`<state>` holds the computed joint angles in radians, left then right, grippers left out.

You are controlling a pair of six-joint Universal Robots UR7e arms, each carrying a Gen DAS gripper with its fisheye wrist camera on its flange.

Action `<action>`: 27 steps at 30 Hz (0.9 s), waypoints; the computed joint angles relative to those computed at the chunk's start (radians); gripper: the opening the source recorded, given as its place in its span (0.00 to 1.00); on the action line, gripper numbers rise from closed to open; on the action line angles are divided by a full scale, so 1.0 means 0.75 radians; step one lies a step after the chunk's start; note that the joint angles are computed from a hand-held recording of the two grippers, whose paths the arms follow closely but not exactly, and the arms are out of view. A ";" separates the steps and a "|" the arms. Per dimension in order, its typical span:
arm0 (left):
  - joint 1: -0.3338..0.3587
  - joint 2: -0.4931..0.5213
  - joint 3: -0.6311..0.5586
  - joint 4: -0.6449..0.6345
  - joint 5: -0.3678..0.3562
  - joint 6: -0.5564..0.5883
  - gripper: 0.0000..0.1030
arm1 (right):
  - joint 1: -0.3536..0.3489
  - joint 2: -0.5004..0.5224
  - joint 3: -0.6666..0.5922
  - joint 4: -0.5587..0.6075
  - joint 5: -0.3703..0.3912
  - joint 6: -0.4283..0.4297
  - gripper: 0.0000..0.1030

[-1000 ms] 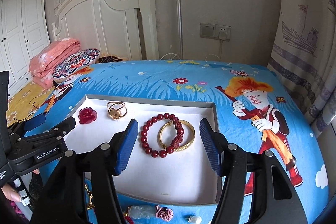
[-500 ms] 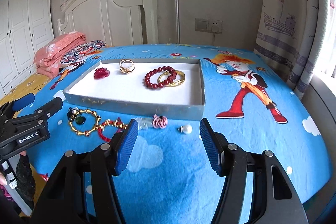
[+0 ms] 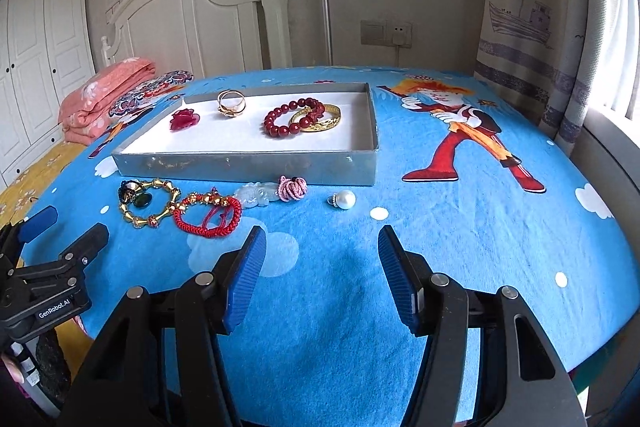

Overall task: Organize jewelry
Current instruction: 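Withdraw both open tools from the tray toward the remaining jewelry, then grasp the red string bracelet with the right tool while the left tool approaches the green-pendant bracelet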

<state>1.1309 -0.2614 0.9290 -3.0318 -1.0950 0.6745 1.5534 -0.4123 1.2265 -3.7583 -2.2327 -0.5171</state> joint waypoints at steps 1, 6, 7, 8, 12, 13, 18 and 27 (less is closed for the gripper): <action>0.001 0.003 -0.006 0.007 0.001 -0.003 0.94 | -0.003 -0.004 -0.004 0.020 0.000 0.016 0.52; 0.010 0.014 -0.036 0.061 0.013 -0.034 0.94 | -0.006 -0.019 -0.068 0.158 -0.028 0.042 0.46; 0.010 0.016 -0.041 0.066 0.013 -0.038 0.94 | -0.005 -0.016 -0.092 0.182 -0.044 0.042 0.41; 0.011 0.017 -0.041 0.063 0.012 -0.037 0.94 | -0.005 -0.015 -0.114 0.215 -0.061 0.049 0.38; 0.012 0.017 -0.040 0.044 0.008 -0.030 0.94 | -0.008 -0.010 -0.160 0.285 -0.098 0.070 0.33; 0.013 0.017 -0.044 0.048 0.007 -0.033 0.94 | -0.008 -0.009 -0.167 0.294 -0.103 0.072 0.33; 0.016 0.018 -0.066 0.100 0.002 -0.061 0.94 | -0.011 0.016 -0.241 0.404 -0.154 0.077 0.31; 0.018 0.022 -0.124 0.201 -0.028 -0.123 0.94 | -0.015 0.017 -0.243 0.388 -0.132 0.095 0.30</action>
<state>1.1445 -0.2449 0.8357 -2.8807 -1.1157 0.5819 1.5419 -0.3996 1.0441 -3.4675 -2.3315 -0.4461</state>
